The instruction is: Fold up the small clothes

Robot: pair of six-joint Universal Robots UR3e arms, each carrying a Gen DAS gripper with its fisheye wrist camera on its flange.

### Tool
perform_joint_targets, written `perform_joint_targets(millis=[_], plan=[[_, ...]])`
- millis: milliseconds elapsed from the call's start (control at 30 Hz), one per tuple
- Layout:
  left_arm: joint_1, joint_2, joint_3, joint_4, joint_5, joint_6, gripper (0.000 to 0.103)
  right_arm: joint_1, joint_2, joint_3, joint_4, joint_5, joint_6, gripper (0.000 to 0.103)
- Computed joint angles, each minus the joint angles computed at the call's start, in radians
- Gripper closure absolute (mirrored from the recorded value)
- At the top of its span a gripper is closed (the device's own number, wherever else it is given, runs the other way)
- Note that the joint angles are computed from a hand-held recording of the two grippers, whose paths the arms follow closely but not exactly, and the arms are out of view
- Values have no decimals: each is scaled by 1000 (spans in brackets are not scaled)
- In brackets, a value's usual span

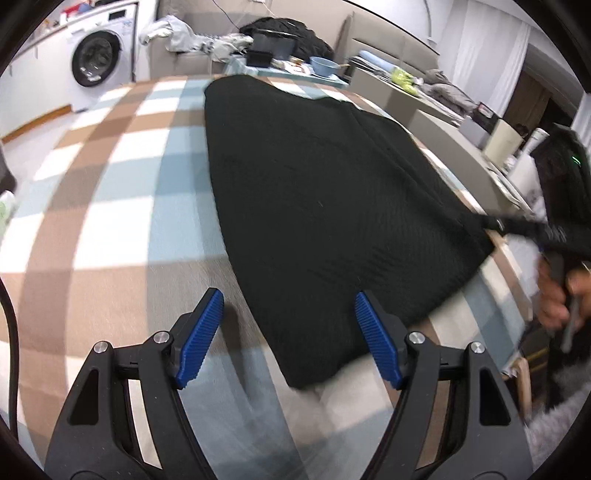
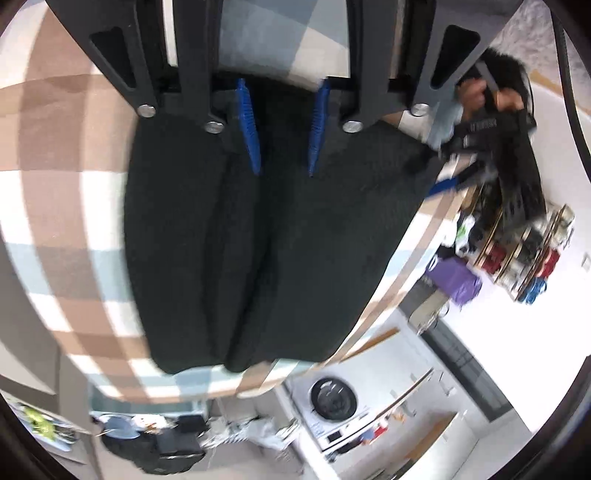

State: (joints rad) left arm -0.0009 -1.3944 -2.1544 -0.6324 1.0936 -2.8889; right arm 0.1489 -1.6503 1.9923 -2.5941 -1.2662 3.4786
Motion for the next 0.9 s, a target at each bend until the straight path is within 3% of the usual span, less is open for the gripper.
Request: perform_joint_targets(millis=[133,233,300,367,433,600,733,900], plan=[[16,35,-26,-10,-8,19,31,-54,33,7,-25,5,19,62],[36,39,-19,3,-18,-16,31,-84,152,-48,-95,43,55,63],[40,18,2,26,-11,-41,31,-63,227,-119,-117,13,70,64],[44,-15,27,53,-4,-65,31,-39,308,-221,-90,-25,79,75],[43,-52,59,72,5,-91,31,-18,375,-332,-27,-71,52,96],[25,-127,142,80,19,-129,31,-3,245,-265,-130,-152,-3,99],[-3,-183,176,114,35,-140,31,-33,202,-204,-40,-257,19,98],[-41,-239,223,110,78,-162,31,-99,198,-110,-105,-165,41,98]])
